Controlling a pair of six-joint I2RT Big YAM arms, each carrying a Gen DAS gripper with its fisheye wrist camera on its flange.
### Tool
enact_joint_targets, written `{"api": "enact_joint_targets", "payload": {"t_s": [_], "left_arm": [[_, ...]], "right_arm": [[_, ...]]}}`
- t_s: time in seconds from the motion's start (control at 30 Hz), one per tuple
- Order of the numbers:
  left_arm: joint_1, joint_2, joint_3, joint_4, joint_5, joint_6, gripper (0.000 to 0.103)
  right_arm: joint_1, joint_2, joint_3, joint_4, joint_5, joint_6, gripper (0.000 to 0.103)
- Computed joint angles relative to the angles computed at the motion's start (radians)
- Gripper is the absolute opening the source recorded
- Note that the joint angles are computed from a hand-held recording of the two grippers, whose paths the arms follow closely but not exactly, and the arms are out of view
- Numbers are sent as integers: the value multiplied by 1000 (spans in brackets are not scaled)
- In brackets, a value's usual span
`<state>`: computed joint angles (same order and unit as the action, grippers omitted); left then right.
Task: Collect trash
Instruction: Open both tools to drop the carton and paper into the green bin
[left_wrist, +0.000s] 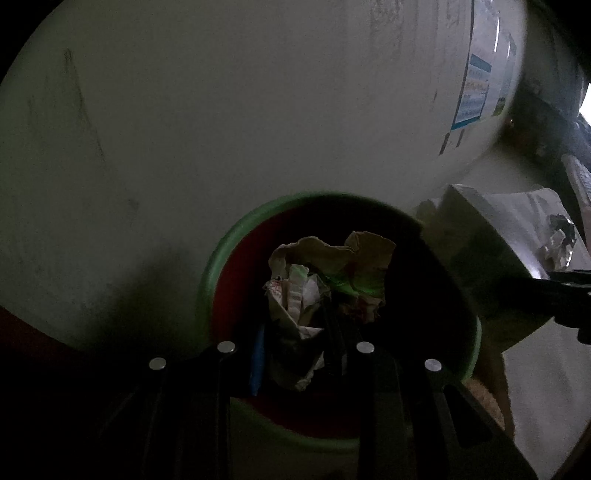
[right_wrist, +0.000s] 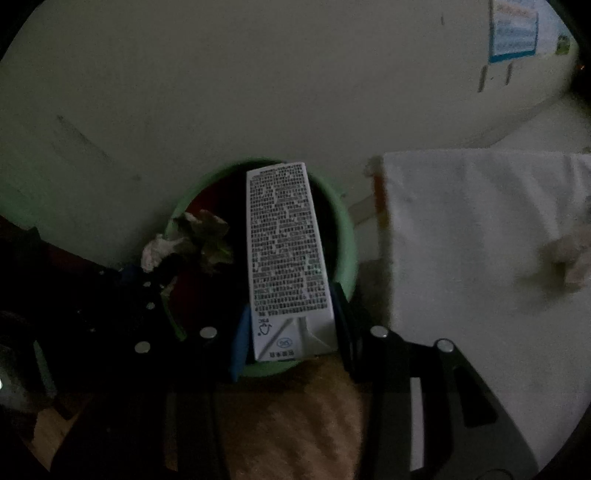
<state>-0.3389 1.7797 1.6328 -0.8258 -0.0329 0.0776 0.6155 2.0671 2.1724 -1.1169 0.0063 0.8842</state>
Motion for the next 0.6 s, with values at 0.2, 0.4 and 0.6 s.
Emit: {"api": "enact_joint_targets", "payload": {"t_s": [0.2, 0.4, 0.6], "left_arm": [[0, 14, 9, -14, -6, -1, 24], [1, 29, 28, -25, -5, -17, 26], [0, 40, 41, -26, -15, -19, 31]], "right_arm": [[-5, 54, 74, -39, -12, -17, 40], [-9, 87, 134, -80, -11, -30, 40], [-10, 77, 110, -47, -19, -34, 42]]}}
